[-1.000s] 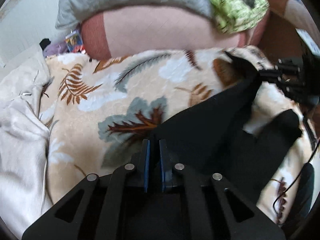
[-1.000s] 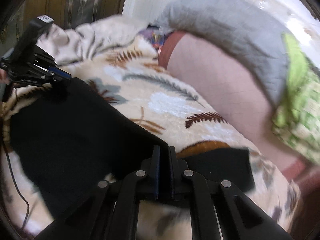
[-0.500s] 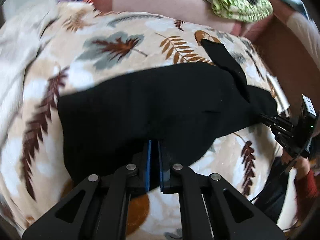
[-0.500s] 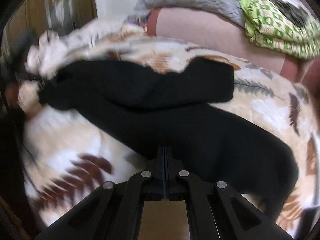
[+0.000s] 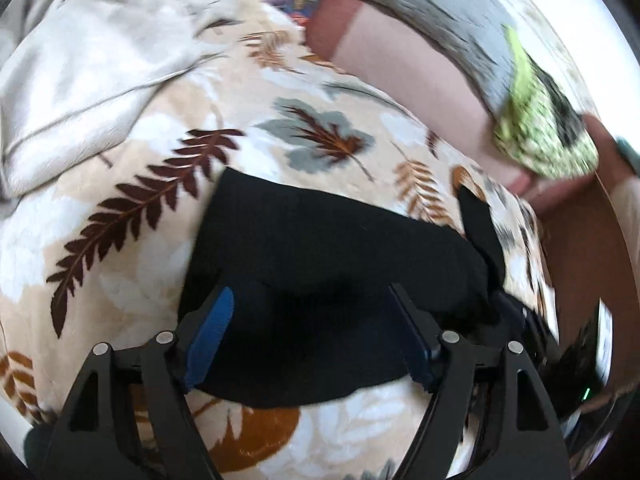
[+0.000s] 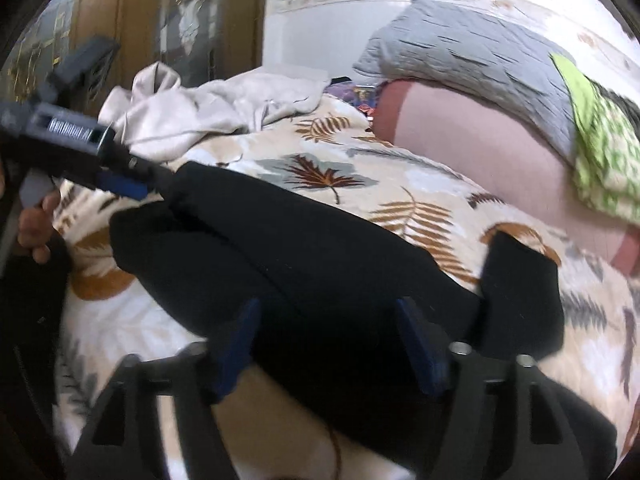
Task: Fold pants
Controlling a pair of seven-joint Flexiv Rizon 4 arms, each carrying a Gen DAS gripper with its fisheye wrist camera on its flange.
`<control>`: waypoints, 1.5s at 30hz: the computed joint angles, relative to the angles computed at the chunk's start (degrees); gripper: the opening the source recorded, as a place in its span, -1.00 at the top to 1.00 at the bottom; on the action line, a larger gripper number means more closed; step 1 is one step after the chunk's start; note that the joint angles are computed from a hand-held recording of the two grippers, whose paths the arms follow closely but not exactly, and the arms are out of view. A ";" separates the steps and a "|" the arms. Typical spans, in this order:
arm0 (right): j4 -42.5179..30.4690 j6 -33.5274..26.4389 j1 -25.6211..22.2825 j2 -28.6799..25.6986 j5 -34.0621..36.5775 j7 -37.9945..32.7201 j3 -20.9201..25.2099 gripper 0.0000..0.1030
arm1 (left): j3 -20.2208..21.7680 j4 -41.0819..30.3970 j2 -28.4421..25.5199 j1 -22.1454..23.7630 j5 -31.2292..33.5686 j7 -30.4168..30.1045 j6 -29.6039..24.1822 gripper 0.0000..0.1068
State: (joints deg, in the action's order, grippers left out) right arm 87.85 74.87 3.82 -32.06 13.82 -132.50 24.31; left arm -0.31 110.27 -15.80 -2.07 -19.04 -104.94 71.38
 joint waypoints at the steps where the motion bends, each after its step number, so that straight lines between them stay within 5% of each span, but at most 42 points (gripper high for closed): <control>1: -0.17 0.68 1.43 -0.67 -0.92 0.91 -1.28 -0.50 | -0.11 -0.50 -0.93 0.23 -0.80 -0.79 0.04 -0.45; 3: -0.59 1.66 3.36 -1.75 -2.57 3.65 -3.52 -0.43 | -0.14 -1.48 -2.46 0.49 -1.74 -2.19 -0.11 -0.45; 4: -1.83 0.30 4.46 -2.50 -3.63 6.53 -4.96 -0.17 | 0.09 -2.15 -3.19 0.35 -1.70 -3.41 -0.22 -0.44; 5: -3.50 -1.98 4.08 -3.23 -3.88 7.94 -4.55 0.46 | -0.32 -2.51 -3.83 0.58 -2.18 -3.44 0.65 -0.44; 6: -4.94 -3.74 3.23 -3.69 -3.45 8.53 -3.66 0.70 | -0.95 -2.81 -4.43 0.91 -2.59 -2.67 2.20 -0.32; 7: -5.62 -4.29 2.28 -3.76 -2.53 8.38 -2.63 0.86 | -0.90 -3.44 -4.76 0.87 -2.21 -2.39 2.49 0.20; 9: -7.13 -5.91 -0.18 -3.19 0.37 7.33 0.13 0.91 | -4.03 -3.69 -4.61 3.14 -5.47 2.35 1.99 0.68; 11: -7.46 -6.83 -2.18 -1.48 3.81 5.47 2.09 0.92 | -5.85 -1.93 -2.53 3.89 -8.68 6.30 3.73 0.72; 14: -6.16 -8.46 -4.93 2.03 9.07 0.37 4.28 0.92 | -3.26 0.64 1.88 1.46 -5.57 8.13 4.20 0.72; 17: -3.28 -11.99 -6.67 5.11 13.51 -3.48 5.06 0.92 | -0.09 2.48 4.06 -0.83 -1.02 4.69 1.27 0.72; 20: 0.51 -10.70 -1.70 5.24 11.20 -1.37 -0.16 0.92 | 3.38 0.41 1.83 -2.93 8.24 -3.08 -5.65 0.71; 23: 0.57 -13.12 2.39 3.43 7.20 3.86 -4.81 0.79 | 3.81 -0.36 0.45 -3.18 11.80 -5.71 -6.62 0.56; 25: -0.90 -16.71 -0.10 4.03 10.41 3.21 -3.19 0.71 | 5.63 -1.15 1.31 -4.49 17.24 -9.41 -7.12 0.13; 28: -3.75 -17.68 -4.16 5.47 18.46 -0.22 -1.63 0.21 | 7.60 -0.79 3.63 -4.91 23.77 -14.51 -5.94 -0.33; 31: -6.62 -15.66 -2.58 5.19 19.10 4.09 -5.49 0.01 | 8.85 -0.88 4.89 -4.02 28.58 -21.35 -5.41 -0.52; 34: -10.24 -13.02 3.56 1.32 8.25 16.67 -13.17 -0.14 | 7.22 -1.46 3.44 -1.46 25.67 -21.51 -7.05 -0.58; 40: -23.70 -20.19 10.47 -11.46 -9.05 34.31 -21.78 -0.17 | 5.62 -4.38 -1.28 -0.82 22.89 -20.46 -10.41 -0.66; 42: -27.39 -23.32 11.53 -14.80 -13.08 38.82 -23.46 -0.11 | 6.35 -5.88 -2.51 -2.00 24.61 -22.26 -9.87 -0.71; 44: -29.76 -24.23 10.54 -16.73 -14.27 40.92 -22.60 0.82 | 4.49 -6.14 -3.47 -1.19 22.63 -18.14 -8.49 -0.71; 45: -30.15 -23.86 9.41 -16.81 -14.03 41.11 -21.35 0.94 | 4.28 -6.69 -3.93 -1.33 22.37 -16.72 -8.64 -0.64</control>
